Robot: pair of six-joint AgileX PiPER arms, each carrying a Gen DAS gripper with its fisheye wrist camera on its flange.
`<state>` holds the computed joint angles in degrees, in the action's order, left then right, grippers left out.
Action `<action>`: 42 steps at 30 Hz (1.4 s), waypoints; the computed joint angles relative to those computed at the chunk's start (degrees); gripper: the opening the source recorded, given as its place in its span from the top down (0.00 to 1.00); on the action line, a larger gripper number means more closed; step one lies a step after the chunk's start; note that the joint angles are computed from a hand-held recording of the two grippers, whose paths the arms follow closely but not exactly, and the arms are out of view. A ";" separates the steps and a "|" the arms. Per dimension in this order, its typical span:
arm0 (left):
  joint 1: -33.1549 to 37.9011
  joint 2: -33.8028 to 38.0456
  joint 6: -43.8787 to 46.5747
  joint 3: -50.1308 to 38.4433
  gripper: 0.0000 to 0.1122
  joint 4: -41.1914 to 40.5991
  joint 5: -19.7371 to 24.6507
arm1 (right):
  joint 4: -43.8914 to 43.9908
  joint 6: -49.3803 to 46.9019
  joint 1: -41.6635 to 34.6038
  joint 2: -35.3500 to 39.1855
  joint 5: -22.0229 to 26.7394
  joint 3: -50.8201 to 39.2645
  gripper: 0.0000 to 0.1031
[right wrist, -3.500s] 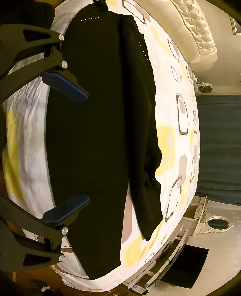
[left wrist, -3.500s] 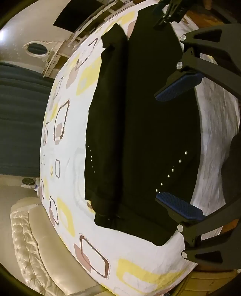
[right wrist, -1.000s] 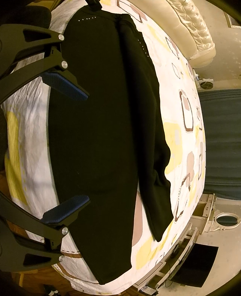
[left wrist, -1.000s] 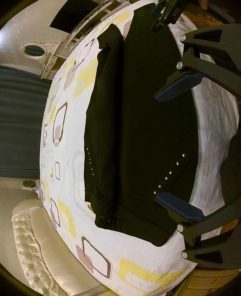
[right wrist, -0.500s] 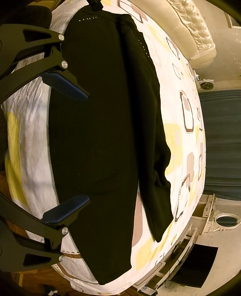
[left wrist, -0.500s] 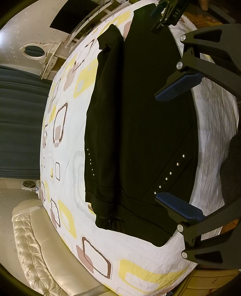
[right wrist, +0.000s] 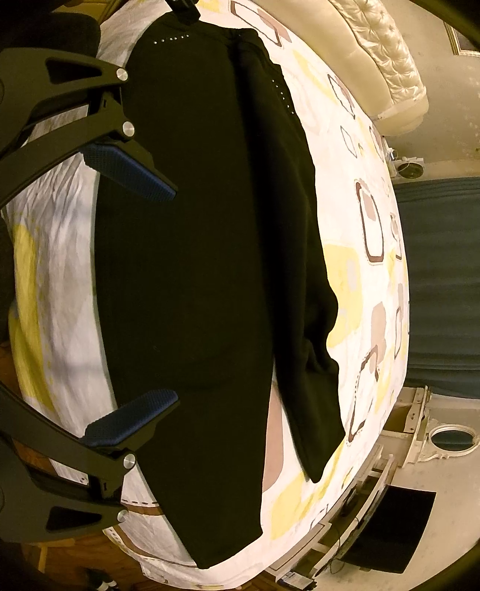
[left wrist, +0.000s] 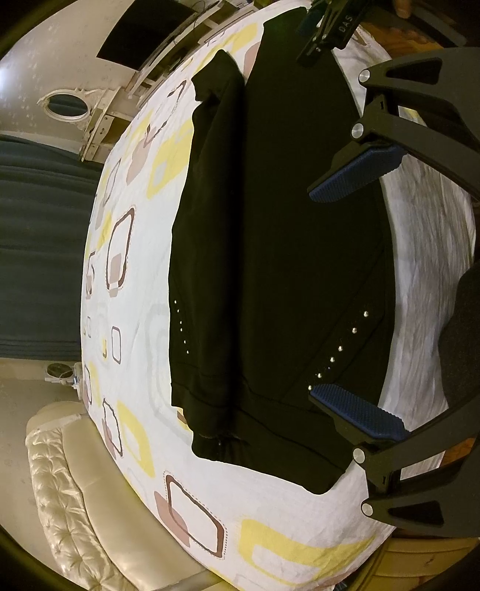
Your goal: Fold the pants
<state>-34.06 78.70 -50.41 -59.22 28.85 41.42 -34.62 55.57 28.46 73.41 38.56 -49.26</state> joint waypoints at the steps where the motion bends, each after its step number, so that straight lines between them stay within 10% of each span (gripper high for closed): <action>1: -0.06 0.05 0.01 -0.06 0.12 0.01 0.07 | -0.04 0.04 0.08 0.13 -0.05 -0.04 0.02; 18: -0.17 -0.16 1.59 0.06 0.12 -0.97 -0.42 | 2.40 -2.59 -1.25 -0.39 -1.40 0.23 0.02; 29: 7.26 0.18 23.46 -4.55 0.12 -17.63 -0.09 | 25.76 -33.35 -10.67 0.61 -4.90 -5.53 0.02; 35: 30.36 9.00 56.36 -17.36 0.12 -42.29 5.56 | 54.20 -66.92 -22.05 11.36 0.36 -21.20 0.02; 42: 40.88 33.69 64.10 -48.00 0.12 -40.22 16.82 | 54.37 -73.50 -24.45 38.03 17.51 -57.56 0.02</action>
<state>6.82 112.39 13.68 -107.22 -11.37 58.24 19.75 -17.92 4.01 111.43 56.07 -106.82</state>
